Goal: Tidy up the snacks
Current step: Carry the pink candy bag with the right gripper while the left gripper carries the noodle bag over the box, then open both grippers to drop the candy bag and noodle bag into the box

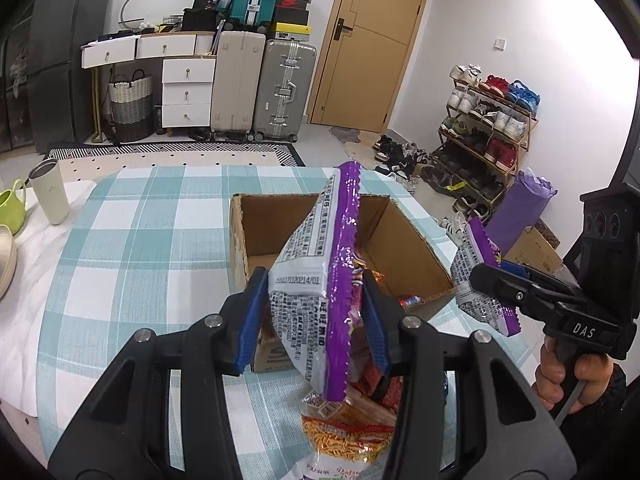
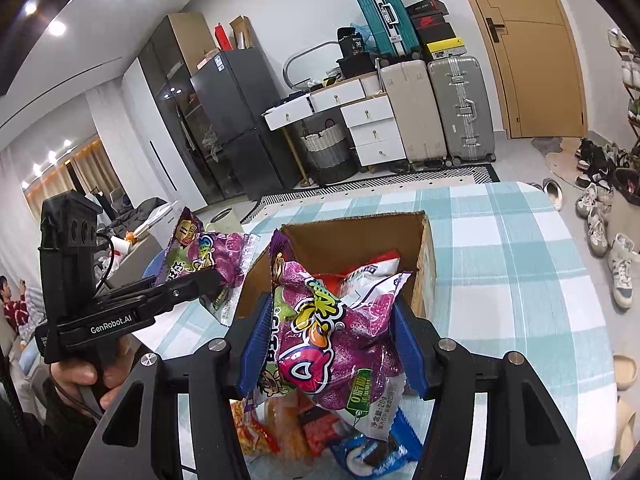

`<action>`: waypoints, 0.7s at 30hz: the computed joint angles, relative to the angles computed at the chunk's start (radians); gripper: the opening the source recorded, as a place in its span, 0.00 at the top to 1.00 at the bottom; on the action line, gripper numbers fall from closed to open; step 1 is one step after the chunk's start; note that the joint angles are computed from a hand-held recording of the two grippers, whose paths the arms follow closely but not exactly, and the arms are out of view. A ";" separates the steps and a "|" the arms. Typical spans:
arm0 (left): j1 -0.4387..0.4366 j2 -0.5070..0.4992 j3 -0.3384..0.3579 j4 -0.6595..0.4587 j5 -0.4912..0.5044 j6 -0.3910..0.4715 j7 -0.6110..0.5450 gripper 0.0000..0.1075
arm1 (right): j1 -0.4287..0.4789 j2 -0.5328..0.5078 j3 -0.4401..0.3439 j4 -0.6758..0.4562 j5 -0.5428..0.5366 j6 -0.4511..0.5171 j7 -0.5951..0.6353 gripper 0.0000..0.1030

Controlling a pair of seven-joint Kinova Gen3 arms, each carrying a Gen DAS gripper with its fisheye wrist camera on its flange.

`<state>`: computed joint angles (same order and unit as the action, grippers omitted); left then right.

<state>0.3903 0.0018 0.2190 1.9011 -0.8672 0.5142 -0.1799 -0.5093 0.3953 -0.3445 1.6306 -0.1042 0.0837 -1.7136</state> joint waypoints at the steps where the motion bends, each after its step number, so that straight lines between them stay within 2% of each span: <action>1: -0.004 0.007 -0.004 -0.009 0.007 -0.003 -0.014 0.61 | -0.003 0.004 0.002 -0.007 0.002 0.001 0.000 0.44; 10: 0.004 0.070 -0.057 -0.070 0.036 -0.014 -0.088 0.61 | -0.020 0.048 0.006 -0.078 0.013 0.014 0.016 0.44; 13: 0.026 0.098 -0.076 -0.093 0.023 0.008 -0.092 0.61 | -0.020 0.069 0.003 -0.111 0.013 0.035 0.025 0.44; 21: 0.057 0.151 -0.137 -0.124 0.049 -0.001 -0.125 0.61 | -0.053 0.114 0.036 -0.196 0.011 0.081 0.045 0.44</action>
